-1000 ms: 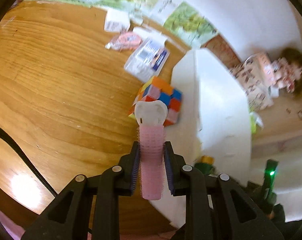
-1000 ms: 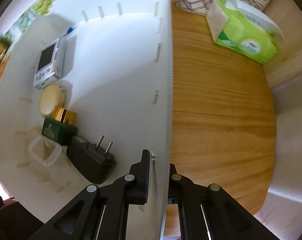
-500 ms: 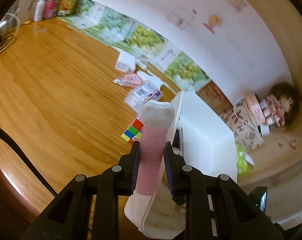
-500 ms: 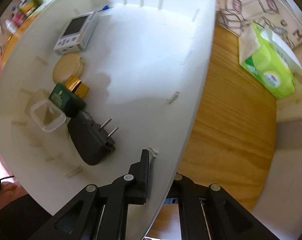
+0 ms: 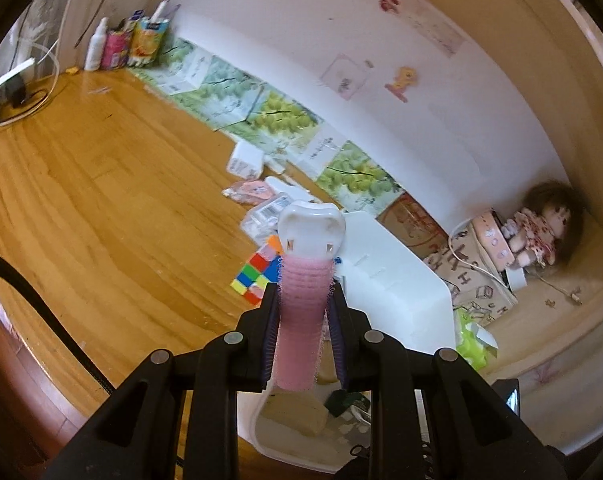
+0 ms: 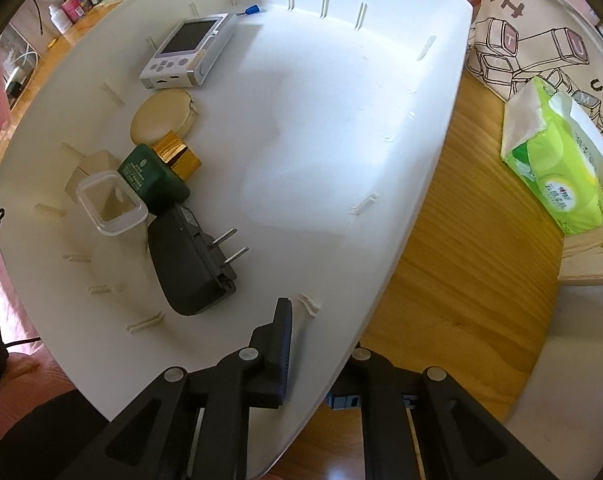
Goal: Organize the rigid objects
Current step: 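Lift the pink hair roller and carry it over the white bin, then lower the pink hair roller into the bin and open the left gripper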
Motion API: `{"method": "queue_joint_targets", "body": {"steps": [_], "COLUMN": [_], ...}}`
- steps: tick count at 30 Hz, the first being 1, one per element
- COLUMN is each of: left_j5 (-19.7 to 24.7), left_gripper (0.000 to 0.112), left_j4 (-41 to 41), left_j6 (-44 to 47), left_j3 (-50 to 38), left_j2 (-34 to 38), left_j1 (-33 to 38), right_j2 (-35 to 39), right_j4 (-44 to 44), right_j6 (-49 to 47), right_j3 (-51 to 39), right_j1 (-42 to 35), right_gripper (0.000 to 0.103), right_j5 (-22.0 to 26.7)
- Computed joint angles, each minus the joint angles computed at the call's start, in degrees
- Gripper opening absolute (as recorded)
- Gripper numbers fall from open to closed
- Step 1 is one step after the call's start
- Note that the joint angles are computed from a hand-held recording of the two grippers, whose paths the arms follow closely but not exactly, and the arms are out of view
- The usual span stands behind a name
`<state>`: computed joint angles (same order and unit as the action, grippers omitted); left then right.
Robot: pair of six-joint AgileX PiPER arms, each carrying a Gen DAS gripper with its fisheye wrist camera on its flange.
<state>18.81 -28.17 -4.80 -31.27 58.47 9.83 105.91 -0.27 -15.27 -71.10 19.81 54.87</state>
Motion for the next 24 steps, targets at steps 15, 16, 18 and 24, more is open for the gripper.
{"method": "queue_joint_targets", "body": {"steps": [15,16,18,24], "left_j5": [3.23,3.77,5.05,8.74], "left_gripper": [0.026,0.026,0.026,0.028], "left_j4": [18.74,19.07,20.63,19.84], "left_j6": [-13.27,-12.97,-13.83,-8.6], "left_j3": [-7.12,-7.63,-8.81,-11.16], "left_j2": [5.05,5.44,6.28,8.11], "left_j1": [-12.97,-13.58,-15.18,-17.3], "right_j2": [-2.55,-2.84,-3.22,-4.0], "right_j4": [4.18,4.45,4.84,6.55], "right_j6": [-5.77,-5.85,-6.04,-6.51], "right_j3": [1.3,1.64,1.94,2.9], "right_j1": [-6.19,-6.66,-7.35,-10.33], "right_gripper": [0.014,0.014,0.014,0.013], "right_j5": [-0.22,-0.42,-0.59,-0.58]}}
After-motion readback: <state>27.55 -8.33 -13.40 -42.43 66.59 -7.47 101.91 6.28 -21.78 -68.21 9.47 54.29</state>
